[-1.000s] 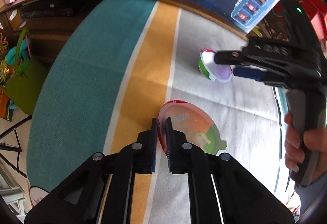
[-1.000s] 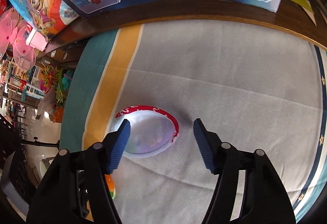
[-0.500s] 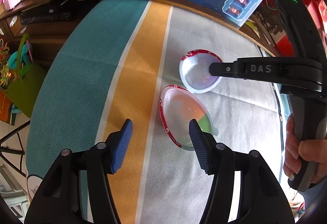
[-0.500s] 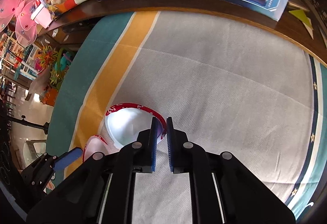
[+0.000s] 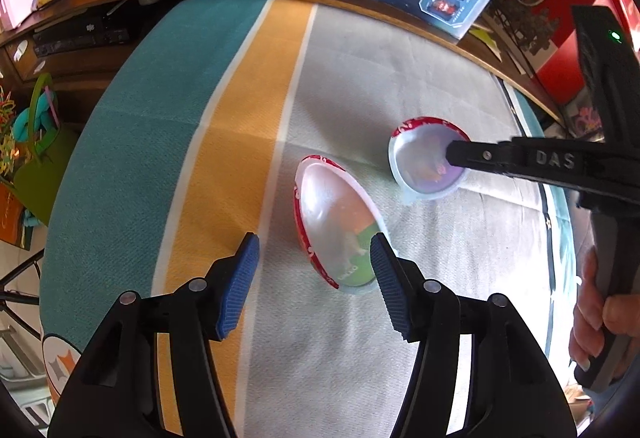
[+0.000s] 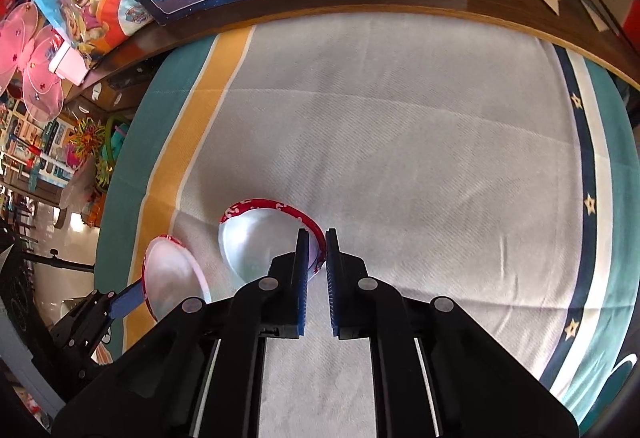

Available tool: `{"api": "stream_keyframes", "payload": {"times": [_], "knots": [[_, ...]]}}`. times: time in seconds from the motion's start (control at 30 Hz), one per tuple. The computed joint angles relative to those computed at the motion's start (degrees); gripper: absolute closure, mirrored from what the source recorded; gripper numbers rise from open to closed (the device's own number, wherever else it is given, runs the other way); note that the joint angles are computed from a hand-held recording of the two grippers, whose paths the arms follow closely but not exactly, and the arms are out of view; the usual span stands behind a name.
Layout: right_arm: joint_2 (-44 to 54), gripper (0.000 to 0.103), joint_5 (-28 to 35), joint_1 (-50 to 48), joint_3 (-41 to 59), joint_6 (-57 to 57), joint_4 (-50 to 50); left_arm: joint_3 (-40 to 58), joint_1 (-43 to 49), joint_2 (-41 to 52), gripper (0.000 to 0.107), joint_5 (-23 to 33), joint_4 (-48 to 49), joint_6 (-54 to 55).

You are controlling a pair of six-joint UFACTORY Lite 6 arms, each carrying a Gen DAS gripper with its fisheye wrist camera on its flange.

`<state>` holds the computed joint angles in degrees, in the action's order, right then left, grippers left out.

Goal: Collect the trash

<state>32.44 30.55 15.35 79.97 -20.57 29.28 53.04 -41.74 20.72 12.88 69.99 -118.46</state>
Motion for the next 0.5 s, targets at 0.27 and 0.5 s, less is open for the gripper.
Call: {"api": "stream_keyframes", "payload": {"times": [0.27, 0.5], "knots": [[-9.0, 0.094, -1.3, -3.7, -11.0, -7.3, 6.8, 4.2, -2.7, 2.7, 0.050, 2.1, -9.7, 9.1], [-15.4, 0.094, -0.2, -7.6, -17.7, -11.0, 9.4, 9.0, -6.4, 5.7, 0.100, 6.6, -16.0, 15.8]]}}
